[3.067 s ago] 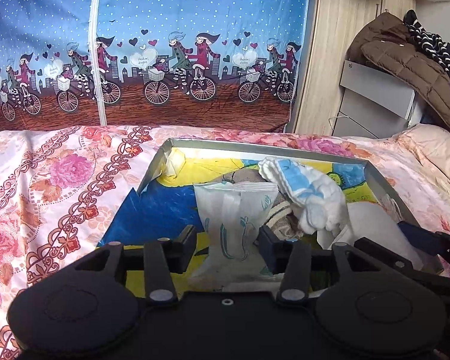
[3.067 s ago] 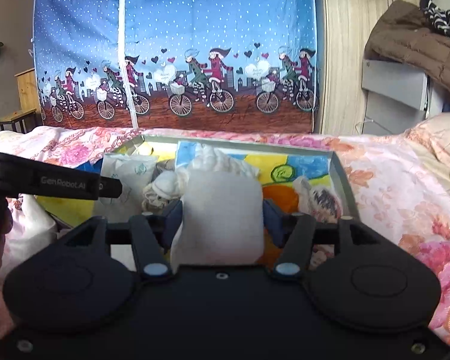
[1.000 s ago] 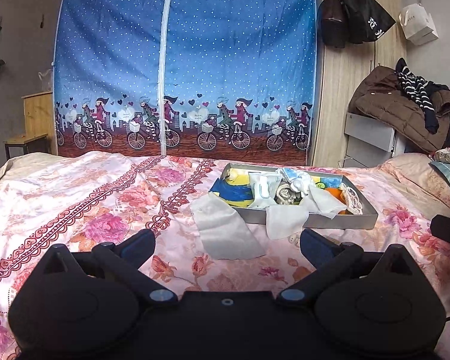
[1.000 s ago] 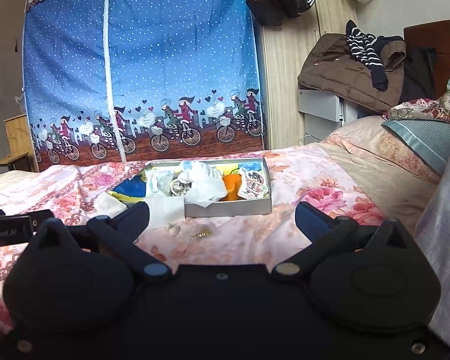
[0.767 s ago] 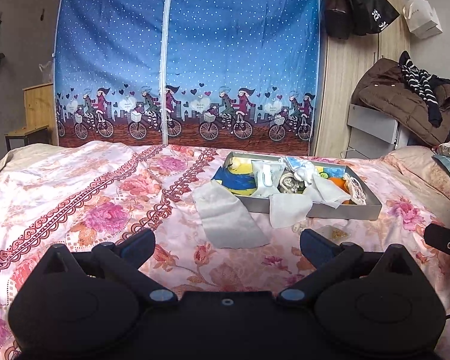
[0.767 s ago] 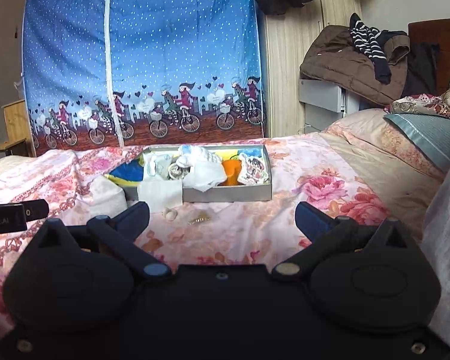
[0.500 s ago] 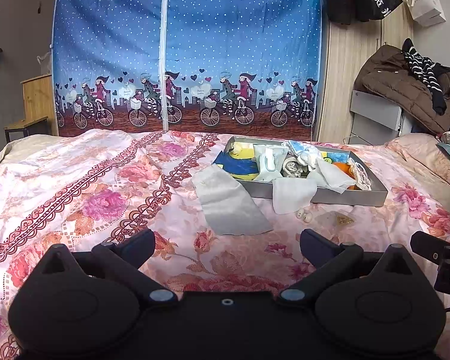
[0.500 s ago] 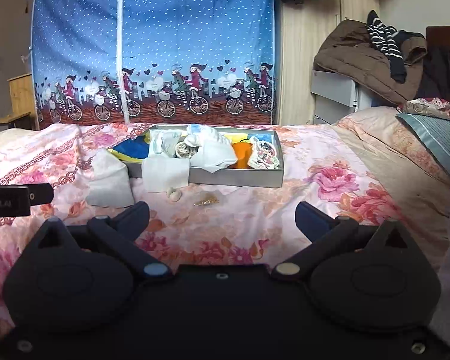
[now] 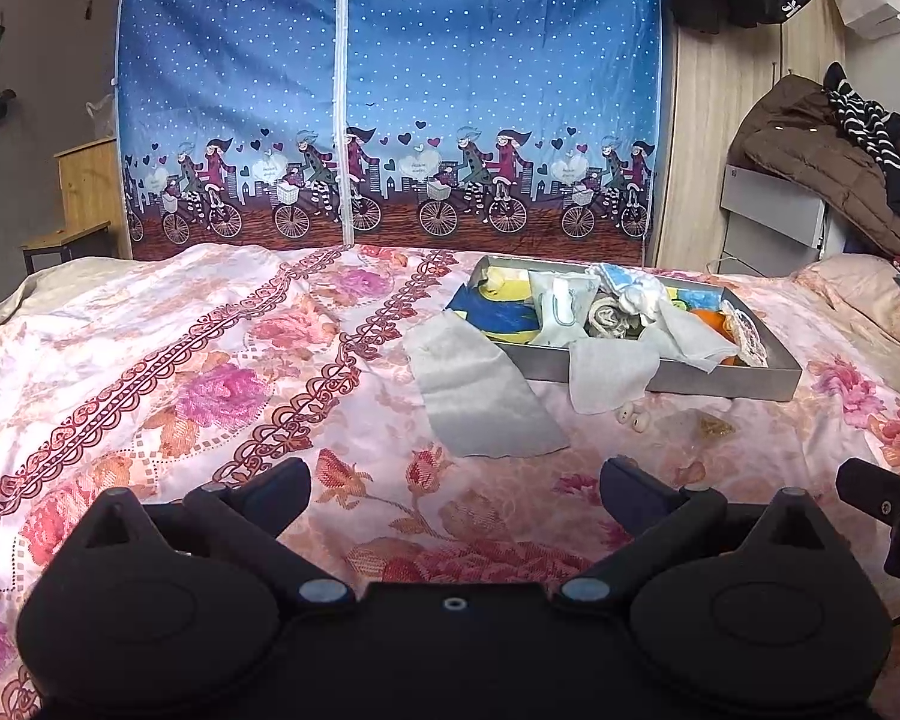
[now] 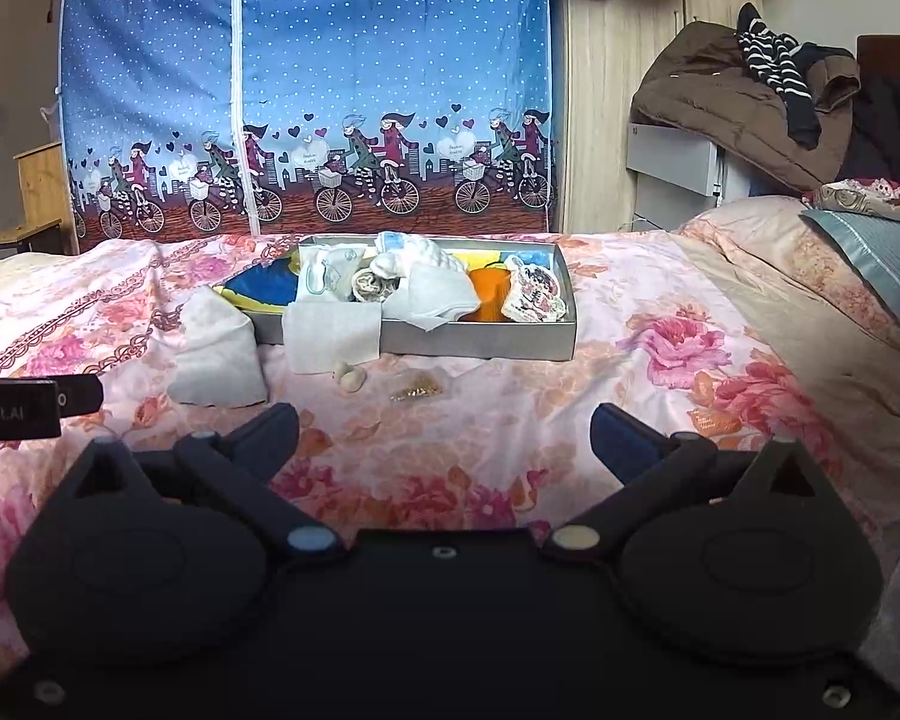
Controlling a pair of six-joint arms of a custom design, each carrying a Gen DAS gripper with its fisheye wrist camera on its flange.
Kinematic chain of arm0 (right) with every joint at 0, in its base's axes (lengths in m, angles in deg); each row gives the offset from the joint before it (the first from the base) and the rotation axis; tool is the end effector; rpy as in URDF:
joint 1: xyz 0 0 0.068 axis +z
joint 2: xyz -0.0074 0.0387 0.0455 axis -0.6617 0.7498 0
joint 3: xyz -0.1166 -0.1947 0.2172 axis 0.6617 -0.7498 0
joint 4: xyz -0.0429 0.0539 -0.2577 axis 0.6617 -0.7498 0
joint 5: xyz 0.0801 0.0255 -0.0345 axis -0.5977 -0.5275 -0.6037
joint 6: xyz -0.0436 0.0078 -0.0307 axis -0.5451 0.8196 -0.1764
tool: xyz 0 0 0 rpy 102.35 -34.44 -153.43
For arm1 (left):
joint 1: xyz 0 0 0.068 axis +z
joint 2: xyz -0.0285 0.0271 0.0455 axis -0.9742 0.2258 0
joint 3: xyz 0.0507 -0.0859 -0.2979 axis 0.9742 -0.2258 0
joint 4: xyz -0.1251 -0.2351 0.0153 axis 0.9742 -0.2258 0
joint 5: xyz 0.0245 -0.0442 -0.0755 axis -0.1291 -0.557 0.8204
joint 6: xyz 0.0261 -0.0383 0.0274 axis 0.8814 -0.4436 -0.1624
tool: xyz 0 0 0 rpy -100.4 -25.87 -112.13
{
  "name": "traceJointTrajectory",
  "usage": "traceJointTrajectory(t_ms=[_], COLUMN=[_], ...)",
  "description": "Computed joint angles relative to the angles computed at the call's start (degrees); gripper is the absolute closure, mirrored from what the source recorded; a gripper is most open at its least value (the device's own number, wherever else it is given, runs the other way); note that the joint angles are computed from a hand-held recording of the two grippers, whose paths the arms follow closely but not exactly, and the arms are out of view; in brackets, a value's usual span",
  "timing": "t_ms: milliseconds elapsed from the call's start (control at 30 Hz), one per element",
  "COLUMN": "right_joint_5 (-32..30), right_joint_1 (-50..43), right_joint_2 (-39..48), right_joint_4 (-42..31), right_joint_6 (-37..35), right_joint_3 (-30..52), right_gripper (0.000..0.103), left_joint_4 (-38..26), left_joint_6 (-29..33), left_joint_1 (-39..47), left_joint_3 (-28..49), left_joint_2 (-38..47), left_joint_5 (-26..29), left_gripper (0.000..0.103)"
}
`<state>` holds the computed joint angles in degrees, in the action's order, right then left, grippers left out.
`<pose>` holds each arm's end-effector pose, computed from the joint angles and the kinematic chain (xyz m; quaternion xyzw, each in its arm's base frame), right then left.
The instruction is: Organize soft objects
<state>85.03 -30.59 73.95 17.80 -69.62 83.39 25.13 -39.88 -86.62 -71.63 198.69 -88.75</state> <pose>0.3085 0.0542 0.0805 -0.0194 0.8449 0.0081 0.5345 0.2585 -0.0345 0.0608 -0.0676 0.8596 0.0297 0.5056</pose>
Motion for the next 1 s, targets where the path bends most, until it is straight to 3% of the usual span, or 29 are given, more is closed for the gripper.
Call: traceJointTrajectory(t_ms=[1000], right_joint_5=[0.0], right_joint_1=[0.2], right_joint_2=[-0.1], right_joint_4=[-1.5], right_joint_6=[0.0], right_joint_3=[0.3], right_gripper=[0.000], left_joint_4=[0.6], left_joint_6=[0.4], left_joint_1=[-0.2], left_joint_3=[0.0], left_joint_2=[0.4], left_joint_5=[-0.3], left_gripper=[0.001])
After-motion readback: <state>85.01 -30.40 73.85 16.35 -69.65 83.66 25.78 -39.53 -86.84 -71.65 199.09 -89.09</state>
